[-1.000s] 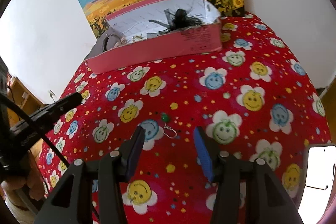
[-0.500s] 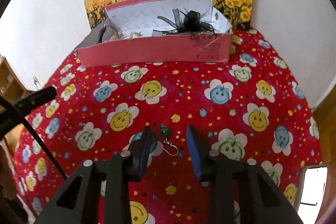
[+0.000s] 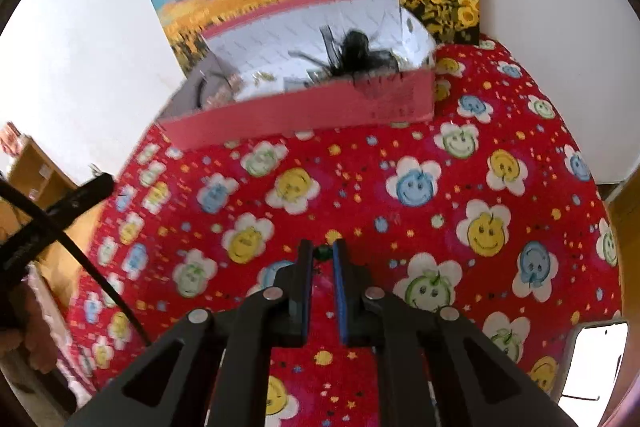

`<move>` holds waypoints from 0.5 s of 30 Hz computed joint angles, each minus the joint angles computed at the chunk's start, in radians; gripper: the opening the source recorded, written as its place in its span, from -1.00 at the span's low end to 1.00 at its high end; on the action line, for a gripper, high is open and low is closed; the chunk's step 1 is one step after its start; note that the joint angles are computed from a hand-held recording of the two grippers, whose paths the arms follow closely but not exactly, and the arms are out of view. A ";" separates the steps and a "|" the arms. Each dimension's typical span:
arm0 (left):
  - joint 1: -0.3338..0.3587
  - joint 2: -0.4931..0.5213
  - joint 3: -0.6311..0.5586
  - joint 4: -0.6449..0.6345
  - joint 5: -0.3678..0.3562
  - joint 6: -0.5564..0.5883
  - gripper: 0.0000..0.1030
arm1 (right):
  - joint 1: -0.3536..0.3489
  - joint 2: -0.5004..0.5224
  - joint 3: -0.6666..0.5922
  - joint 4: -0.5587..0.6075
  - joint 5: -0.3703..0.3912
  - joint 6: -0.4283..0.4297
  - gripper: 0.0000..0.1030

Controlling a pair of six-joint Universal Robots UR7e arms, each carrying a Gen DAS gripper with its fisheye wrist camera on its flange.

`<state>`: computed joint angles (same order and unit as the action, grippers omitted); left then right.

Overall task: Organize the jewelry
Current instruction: 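Carry both green-bead earrings into the pink box and open both tools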

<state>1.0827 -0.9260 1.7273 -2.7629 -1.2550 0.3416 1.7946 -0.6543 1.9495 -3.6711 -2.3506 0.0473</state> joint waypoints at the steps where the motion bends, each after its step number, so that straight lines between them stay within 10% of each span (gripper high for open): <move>1: -0.002 0.002 -0.009 0.006 -0.002 0.002 -0.98 | 0.001 -0.019 0.010 0.007 0.023 0.005 -0.78; 15: -0.029 0.084 -0.165 0.027 -0.050 0.019 -0.98 | 0.035 -0.140 -0.032 0.069 0.020 -0.091 -0.78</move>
<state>1.0541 -0.8423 1.5618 -2.7355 -1.3048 0.3604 1.8296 -0.7945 1.9171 -3.6022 -2.3309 -0.0439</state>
